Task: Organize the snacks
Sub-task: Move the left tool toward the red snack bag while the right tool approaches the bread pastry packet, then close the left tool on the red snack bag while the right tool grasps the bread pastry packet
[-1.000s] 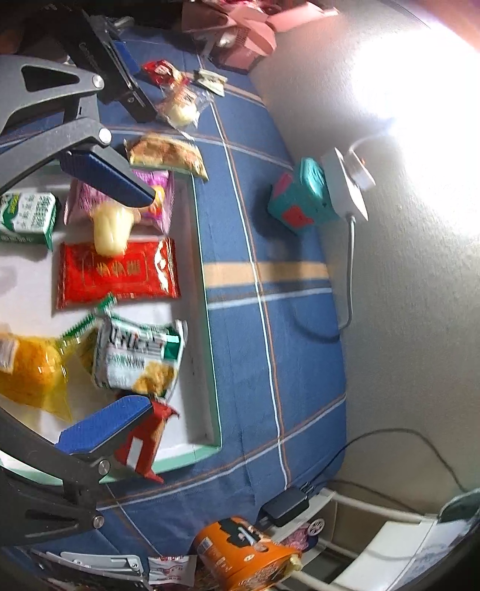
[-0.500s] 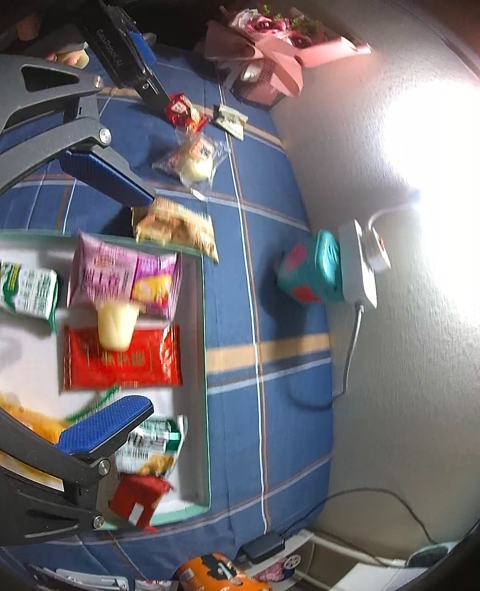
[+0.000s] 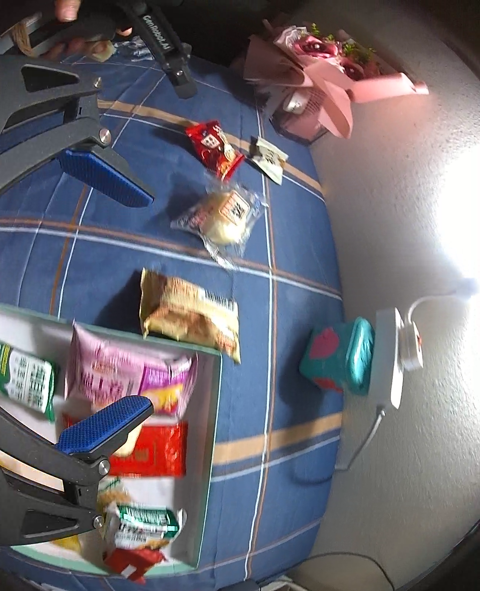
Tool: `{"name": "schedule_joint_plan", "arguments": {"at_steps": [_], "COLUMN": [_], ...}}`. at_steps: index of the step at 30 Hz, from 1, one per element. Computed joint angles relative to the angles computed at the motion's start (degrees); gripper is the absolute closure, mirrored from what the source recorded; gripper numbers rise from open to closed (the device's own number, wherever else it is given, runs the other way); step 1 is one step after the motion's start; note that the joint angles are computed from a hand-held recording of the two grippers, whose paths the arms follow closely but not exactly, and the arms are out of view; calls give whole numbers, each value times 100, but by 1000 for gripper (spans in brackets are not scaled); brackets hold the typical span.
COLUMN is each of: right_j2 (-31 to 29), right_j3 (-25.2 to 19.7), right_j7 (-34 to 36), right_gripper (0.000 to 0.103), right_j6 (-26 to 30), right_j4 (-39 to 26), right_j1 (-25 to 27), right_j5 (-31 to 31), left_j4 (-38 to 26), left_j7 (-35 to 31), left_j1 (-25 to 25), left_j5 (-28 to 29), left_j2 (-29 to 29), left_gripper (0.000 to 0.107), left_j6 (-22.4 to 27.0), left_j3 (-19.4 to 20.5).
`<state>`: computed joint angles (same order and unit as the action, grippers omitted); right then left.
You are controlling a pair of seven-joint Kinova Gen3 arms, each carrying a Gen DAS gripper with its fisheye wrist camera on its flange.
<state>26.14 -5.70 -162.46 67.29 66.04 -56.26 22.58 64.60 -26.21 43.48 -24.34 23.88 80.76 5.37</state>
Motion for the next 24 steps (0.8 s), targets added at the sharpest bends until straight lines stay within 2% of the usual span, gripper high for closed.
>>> {"name": "schedule_joint_plan", "arguments": {"at_steps": [8, 14, 17, 19, 21, 24], "right_j2": [115, 191, 275, 314, 377, 546], "right_j3": [36, 33, 56, 67, 45, 44], "right_j7": [-3, 77, 205, 259, 403, 642], "right_gripper": [0, 1, 11, 17, 24, 34], "right_j6": [-179, -377, -334, -314, -276, -47], "right_j4": [31, 69, -70, -139, -241, -497], "right_j1": [66, 281, 368, 414, 503, 561], "right_j5": [-24, -244, -349, -424, -550, -696], "left_j4": [40, -294, -550, -657, -781, -897], "left_j7": [-210, -962, -1414, -1743, -2019, -2366], "left_j1": [-167, -269, -214, -238, -262, -346], "left_j5": [29, 153, 62, 84, 134, 285], "left_j2": [104, 470, 657, 743, 839, 952], "left_gripper": [5, 5, 6, 9, 18, 23], "left_j6": [-184, -246, -156, -188, -172, -207], "left_j3": [-20, -12, -84, -104, -131, -160]}}
